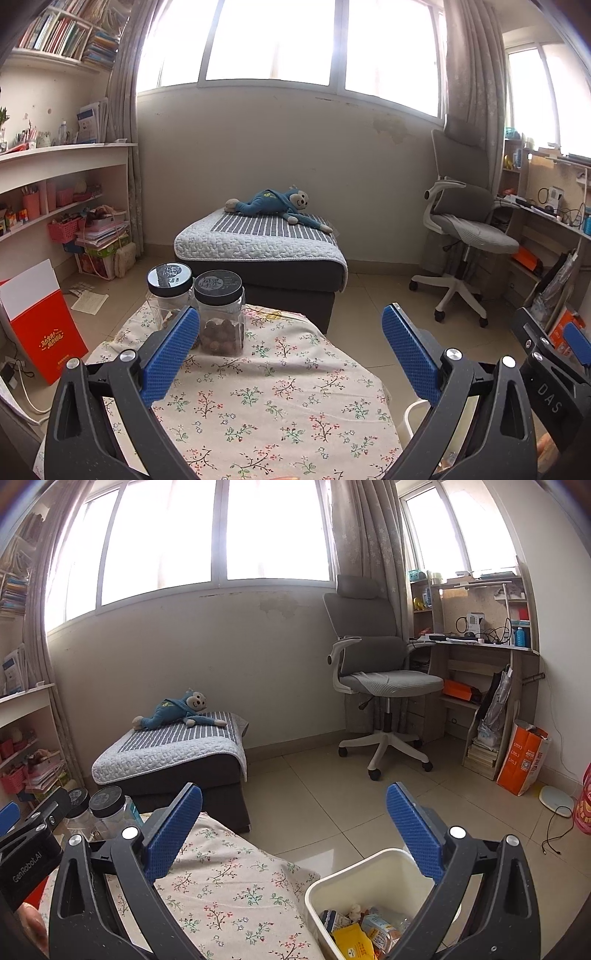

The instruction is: Collect trash

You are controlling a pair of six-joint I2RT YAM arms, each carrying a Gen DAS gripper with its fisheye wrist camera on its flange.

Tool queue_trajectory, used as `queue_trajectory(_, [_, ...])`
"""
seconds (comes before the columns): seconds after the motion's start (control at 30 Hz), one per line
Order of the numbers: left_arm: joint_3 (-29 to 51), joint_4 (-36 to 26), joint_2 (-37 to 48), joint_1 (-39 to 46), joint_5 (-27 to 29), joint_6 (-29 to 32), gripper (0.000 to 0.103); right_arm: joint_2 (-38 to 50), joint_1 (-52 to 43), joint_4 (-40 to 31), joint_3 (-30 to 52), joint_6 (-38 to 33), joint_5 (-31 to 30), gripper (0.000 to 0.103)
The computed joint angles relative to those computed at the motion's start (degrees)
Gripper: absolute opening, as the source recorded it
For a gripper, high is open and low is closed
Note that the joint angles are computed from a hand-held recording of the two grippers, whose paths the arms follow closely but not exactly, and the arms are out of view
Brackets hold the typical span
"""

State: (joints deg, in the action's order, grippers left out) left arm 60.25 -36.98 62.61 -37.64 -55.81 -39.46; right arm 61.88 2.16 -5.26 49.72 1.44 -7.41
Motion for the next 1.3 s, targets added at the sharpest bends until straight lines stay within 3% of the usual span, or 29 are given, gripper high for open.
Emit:
queue_trajectory(0.63, [2.7, 3.7, 8.1, -3.0, 1.4, 0.0, 0.096, 2.9, -8.2, 0.2, 0.2, -1.8, -3.9, 0.096])
queue_trajectory(1.3, [2.0, 9.6, 10.3, -4.5, 3.9, 3.7, 0.096, 5.8, -11.0, 0.3, 1.1, -2.7, -2.9, 0.096])
